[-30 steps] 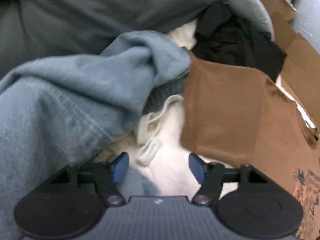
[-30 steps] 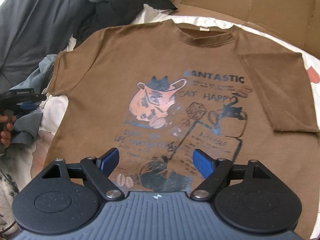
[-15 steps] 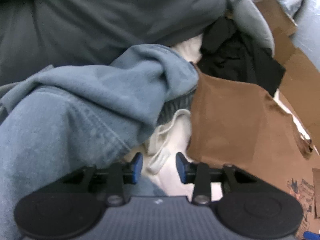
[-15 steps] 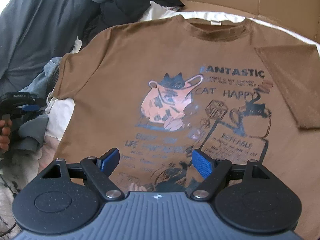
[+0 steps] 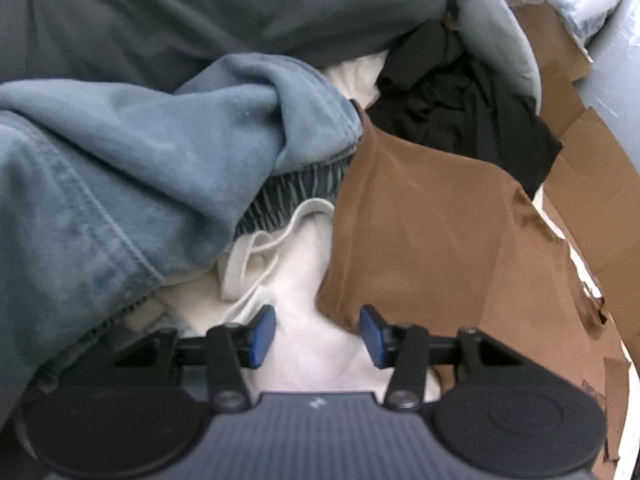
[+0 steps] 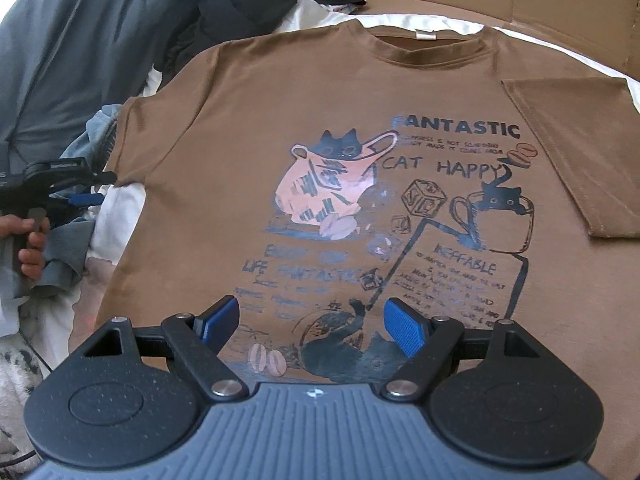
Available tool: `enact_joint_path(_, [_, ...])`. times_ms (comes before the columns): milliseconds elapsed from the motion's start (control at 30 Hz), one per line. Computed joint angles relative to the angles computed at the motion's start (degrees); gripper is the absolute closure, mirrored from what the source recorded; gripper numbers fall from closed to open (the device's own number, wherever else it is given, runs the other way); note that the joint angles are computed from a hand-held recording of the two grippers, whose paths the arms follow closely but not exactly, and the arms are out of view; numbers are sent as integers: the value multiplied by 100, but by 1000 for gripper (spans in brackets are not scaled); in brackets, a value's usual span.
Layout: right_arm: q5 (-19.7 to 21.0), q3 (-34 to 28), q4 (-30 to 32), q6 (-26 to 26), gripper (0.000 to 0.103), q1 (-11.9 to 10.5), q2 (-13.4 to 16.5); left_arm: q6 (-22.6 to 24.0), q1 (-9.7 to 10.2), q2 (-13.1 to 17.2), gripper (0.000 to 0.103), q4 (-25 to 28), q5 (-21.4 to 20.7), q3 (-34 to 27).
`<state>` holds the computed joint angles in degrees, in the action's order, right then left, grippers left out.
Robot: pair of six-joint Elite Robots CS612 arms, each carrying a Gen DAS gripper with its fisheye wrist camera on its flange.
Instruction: Fold clothes
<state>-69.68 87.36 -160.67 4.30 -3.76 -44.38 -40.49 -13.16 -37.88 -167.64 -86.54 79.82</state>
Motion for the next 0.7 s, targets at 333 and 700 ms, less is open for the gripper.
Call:
enact_joint_path(333, [-36, -3, 153, -28, 19, -13, 0, 581, 28, 99, 95, -134, -211, -174])
enact_joint_path(700, [-6, -42, 179, -32, 19, 18, 5, 108, 98, -128, 82, -518, 34, 176])
